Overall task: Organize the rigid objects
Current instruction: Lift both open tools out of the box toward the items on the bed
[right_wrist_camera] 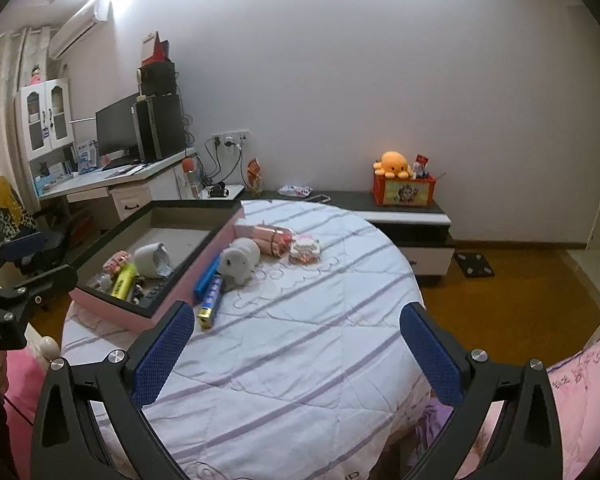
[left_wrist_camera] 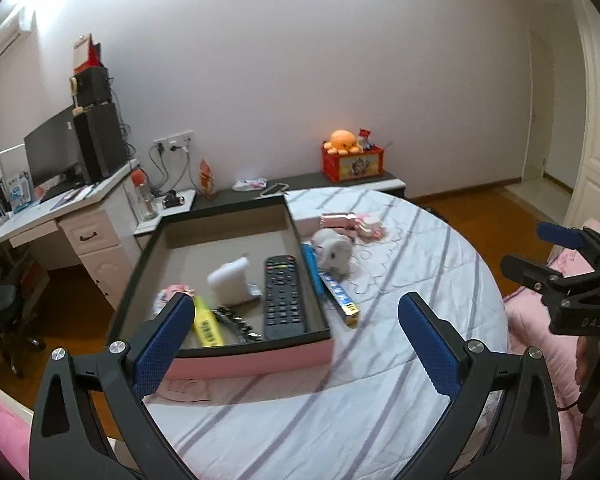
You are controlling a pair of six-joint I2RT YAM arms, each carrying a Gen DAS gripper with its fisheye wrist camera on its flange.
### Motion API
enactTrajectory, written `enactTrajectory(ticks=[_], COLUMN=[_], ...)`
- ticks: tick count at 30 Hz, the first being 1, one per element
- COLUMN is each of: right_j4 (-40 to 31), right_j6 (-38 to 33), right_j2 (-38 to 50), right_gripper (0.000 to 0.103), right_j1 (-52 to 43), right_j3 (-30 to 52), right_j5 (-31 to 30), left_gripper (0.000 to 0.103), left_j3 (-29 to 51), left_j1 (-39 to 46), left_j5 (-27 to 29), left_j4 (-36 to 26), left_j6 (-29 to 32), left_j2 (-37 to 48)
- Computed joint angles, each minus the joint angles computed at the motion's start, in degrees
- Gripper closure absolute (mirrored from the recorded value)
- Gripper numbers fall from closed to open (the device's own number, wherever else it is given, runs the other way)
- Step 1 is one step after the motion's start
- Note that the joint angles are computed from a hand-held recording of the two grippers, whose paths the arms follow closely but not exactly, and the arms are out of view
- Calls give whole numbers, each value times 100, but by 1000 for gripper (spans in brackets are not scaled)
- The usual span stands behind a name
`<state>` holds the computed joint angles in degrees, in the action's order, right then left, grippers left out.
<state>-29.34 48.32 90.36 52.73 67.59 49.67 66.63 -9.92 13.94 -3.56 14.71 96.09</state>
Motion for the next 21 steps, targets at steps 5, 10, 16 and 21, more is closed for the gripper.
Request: enactTrajectory(ticks=[5,10,16,21], right_j4=[333,675,1152,1343], right_j6=[-72,-185,-363,-537], right_j2=[-178,-351,-388,-275], right_gripper=[0,0,0,0], right_j1=[-337,-765,-1225,-1477], right_j3=[-453,-911,-1283,-1368], right_j5=[-390,-775,-1234,-1513], left_gripper=[0,0,0,1], left_j3=[348,654,1239,1410], left_j1=[-433,-909,-1160,-1304], left_j5=[-262,-441,-731,-696], left_j4=[-139,-162,-525,-365], left_j6=[-124,-250,-443,-707], left_j2=[438,919,1536,1788])
